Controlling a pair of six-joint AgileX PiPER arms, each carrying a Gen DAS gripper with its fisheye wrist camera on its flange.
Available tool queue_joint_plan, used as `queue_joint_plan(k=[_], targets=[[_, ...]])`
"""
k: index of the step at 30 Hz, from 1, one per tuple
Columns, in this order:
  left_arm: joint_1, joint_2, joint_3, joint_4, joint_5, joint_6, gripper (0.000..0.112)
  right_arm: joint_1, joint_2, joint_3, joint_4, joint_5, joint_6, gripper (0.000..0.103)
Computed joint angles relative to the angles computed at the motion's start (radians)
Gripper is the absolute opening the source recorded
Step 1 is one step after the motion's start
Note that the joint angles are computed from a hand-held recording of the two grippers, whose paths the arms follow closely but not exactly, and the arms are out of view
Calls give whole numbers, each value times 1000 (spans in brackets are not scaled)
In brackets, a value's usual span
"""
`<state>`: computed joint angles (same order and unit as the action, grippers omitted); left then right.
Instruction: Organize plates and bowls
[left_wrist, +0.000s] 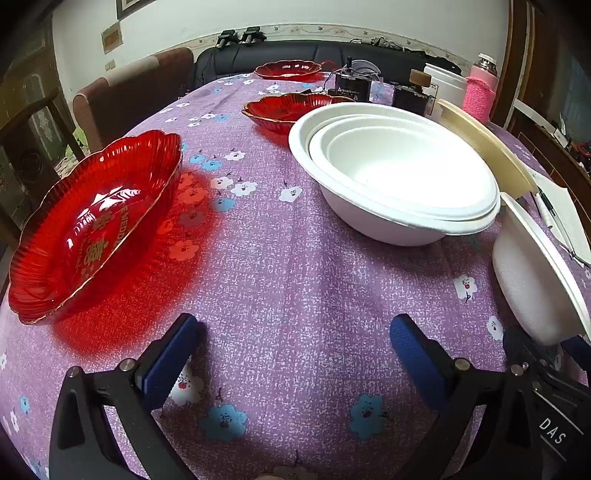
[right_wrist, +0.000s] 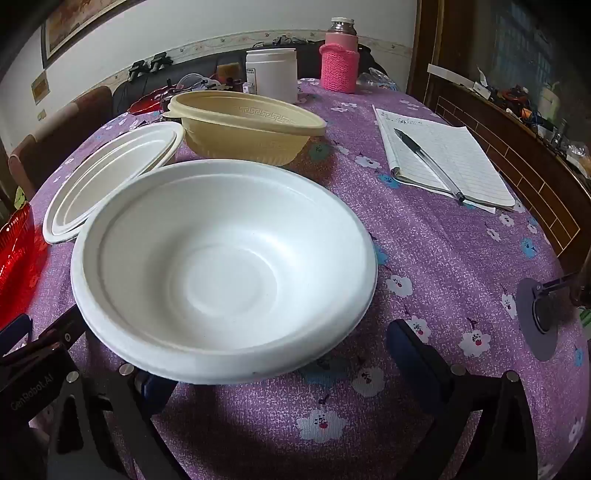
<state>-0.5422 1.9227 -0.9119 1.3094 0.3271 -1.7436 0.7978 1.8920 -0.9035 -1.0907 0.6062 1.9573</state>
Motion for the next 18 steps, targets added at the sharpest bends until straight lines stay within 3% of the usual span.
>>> queue_joint_plan(k=[18], targets=[[-2,1,-2,-7,6,4,103,-2,0,1,-3,-2,1,102]])
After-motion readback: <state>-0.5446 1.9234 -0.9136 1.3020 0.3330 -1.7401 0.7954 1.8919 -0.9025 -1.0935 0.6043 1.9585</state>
